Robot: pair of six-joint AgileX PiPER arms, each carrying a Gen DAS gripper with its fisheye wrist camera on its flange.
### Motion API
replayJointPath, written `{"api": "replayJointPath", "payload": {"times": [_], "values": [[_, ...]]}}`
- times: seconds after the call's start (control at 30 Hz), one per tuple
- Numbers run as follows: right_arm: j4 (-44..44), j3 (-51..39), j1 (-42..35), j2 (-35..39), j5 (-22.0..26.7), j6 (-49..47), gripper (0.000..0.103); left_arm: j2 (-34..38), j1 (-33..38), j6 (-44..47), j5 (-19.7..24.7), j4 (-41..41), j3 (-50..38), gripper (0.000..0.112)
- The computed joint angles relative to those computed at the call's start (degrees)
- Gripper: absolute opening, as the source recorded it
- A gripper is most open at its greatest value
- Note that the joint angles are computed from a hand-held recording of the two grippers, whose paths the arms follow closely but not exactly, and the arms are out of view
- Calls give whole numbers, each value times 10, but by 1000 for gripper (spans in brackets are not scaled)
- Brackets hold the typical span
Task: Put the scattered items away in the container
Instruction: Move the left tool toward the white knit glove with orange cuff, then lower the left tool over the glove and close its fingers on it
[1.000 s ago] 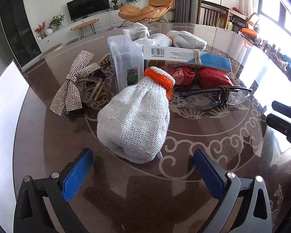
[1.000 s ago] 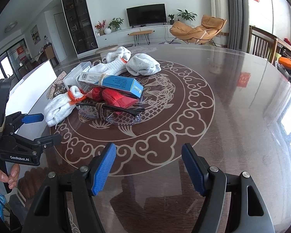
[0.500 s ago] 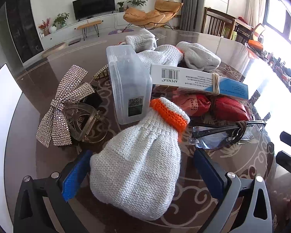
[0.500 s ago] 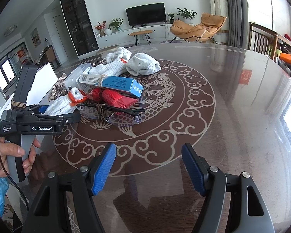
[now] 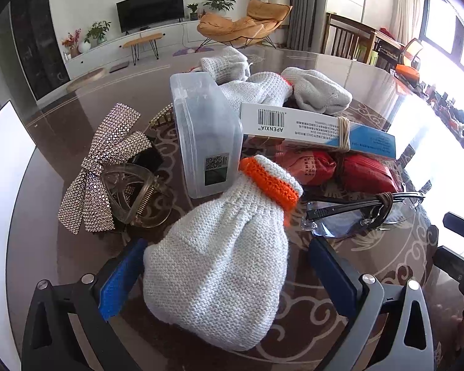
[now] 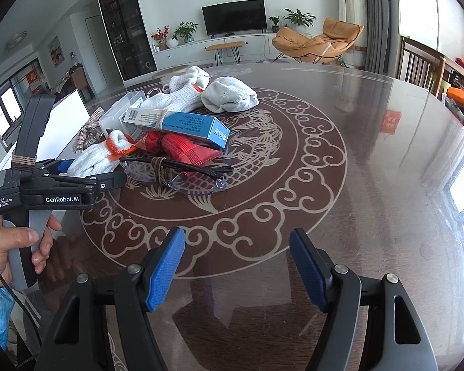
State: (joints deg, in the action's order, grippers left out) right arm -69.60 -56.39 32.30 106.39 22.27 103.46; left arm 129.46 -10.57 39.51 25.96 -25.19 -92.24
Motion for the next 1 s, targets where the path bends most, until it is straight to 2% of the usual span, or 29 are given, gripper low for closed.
{"api": "replayJointPath", "payload": {"times": [0.47, 0.8, 0.9, 1.0], "values": [[83, -38, 10, 24, 36, -101, 72, 0, 0, -1, 0, 2, -1, 103], [103, -47, 10, 32, 41, -127, 72, 2, 4, -7, 2, 11, -8, 103], [102, -47, 11, 32, 41, -126, 72, -10, -3, -42, -29, 54, 11, 103], [102, -46, 10, 31, 39, -125, 72, -29, -19, -140, -72, 141, 47, 103]]}}
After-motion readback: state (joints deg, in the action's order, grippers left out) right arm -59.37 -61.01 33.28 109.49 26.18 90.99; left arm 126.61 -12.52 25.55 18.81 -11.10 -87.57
